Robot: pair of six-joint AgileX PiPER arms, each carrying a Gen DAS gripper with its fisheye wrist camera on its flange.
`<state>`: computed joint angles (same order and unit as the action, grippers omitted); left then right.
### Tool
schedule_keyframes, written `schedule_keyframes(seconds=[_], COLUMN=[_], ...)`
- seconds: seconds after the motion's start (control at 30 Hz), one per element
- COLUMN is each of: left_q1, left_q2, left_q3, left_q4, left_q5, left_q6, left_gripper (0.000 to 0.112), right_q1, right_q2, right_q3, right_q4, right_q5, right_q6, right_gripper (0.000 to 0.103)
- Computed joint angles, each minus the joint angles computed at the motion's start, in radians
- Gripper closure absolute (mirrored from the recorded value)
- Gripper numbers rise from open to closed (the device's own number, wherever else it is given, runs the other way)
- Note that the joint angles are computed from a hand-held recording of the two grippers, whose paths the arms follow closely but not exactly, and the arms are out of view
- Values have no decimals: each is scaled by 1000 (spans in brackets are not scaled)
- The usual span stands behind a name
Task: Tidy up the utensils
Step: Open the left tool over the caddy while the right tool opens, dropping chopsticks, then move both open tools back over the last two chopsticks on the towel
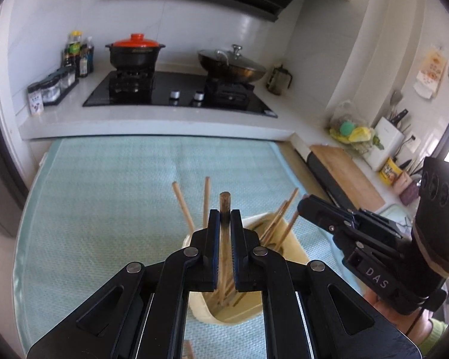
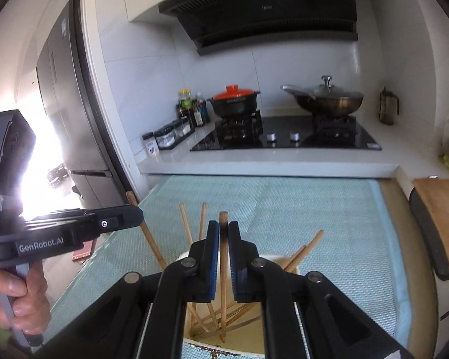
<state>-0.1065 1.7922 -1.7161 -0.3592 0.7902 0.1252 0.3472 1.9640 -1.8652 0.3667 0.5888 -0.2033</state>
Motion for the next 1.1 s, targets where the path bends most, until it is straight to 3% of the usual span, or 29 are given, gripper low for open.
schedule_keyframes(seconds=[0.03,0.07,0.13,0.17,0.3,0.4,0.53,0.7,0.8,0.9,1.03,1.1], left_q1=[-4,-1,18,29,77,120,204,373,452,487,170,12], left_q2=[4,-3,-54,-87,-242,-379,-563,-807,-969,-1130,-1263,-1277], left_q3=[5,22,98,135,265,358,473,670,811,951,1103,1158], left_q4=[27,34,15,9,17,47,81,-15,-64,-97,104,179], left_q5=[3,4,-27,-38,-34,-20,44,152,189,230,162,125], left_q6=[-23,-30,-8,9,71,143,250,463,539,527,154,-46], left_gripper=[96,79,65,64,55,46,42,41,40,35,35,35], right_q1=[1,5,11,10,9,10,71,220,367,625,1012,1106], right_q2=[27,39,18,-17,-202,-348,-545,-789,-938,-1055,-1035,-998], right_q3=[-31,-40,-10,37,242,376,566,853,1039,1207,1363,1414], right_q4=[-8,-27,-57,-54,-71,-108,-459,-959,-1214,-1406,-1498,-1499], right_q5=[20,16,-27,-64,-181,-214,-228,-180,-82,137,456,498], right_q6=[6,18,49,52,19,11,295,790,1090,1390,1790,1915], right_gripper=[95,87,71,64,64,55,50,49,49,49,49,49])
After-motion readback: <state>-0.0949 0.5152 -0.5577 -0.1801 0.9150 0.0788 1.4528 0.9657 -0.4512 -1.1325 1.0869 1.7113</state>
